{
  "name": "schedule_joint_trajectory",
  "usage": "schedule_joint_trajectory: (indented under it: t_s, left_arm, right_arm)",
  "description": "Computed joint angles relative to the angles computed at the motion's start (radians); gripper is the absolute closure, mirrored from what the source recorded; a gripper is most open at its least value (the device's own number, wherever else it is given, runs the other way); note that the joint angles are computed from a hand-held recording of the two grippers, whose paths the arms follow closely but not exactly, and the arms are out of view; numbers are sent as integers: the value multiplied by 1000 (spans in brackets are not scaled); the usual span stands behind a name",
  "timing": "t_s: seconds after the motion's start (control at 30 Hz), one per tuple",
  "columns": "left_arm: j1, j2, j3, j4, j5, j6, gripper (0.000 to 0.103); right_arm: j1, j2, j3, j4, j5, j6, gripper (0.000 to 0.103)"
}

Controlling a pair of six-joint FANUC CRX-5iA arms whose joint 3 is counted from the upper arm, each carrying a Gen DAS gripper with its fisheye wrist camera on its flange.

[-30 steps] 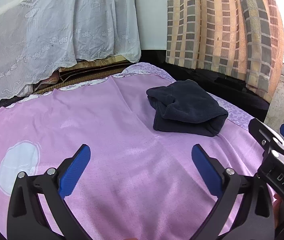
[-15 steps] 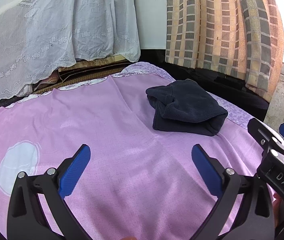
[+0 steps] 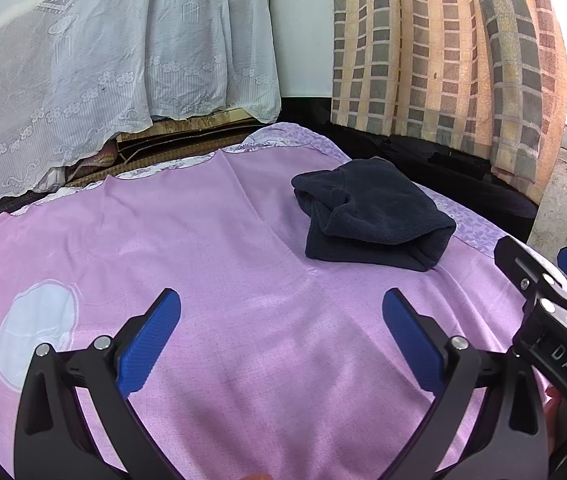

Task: Fold small clothes

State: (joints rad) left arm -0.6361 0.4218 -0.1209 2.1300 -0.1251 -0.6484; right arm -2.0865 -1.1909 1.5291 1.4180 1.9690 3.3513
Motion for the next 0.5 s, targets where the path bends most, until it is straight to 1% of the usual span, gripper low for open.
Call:
schedule_joint_trajectory:
  t_s: [0.2,0.5]
  left_arm:
    - [8,5,1,-34,-1,37,5]
    - [8,5,0,-34,-1,37,5]
  right_arm:
    - [1,-4,-8,3,2,4,4]
    - [0,1,1,0,0,0,4]
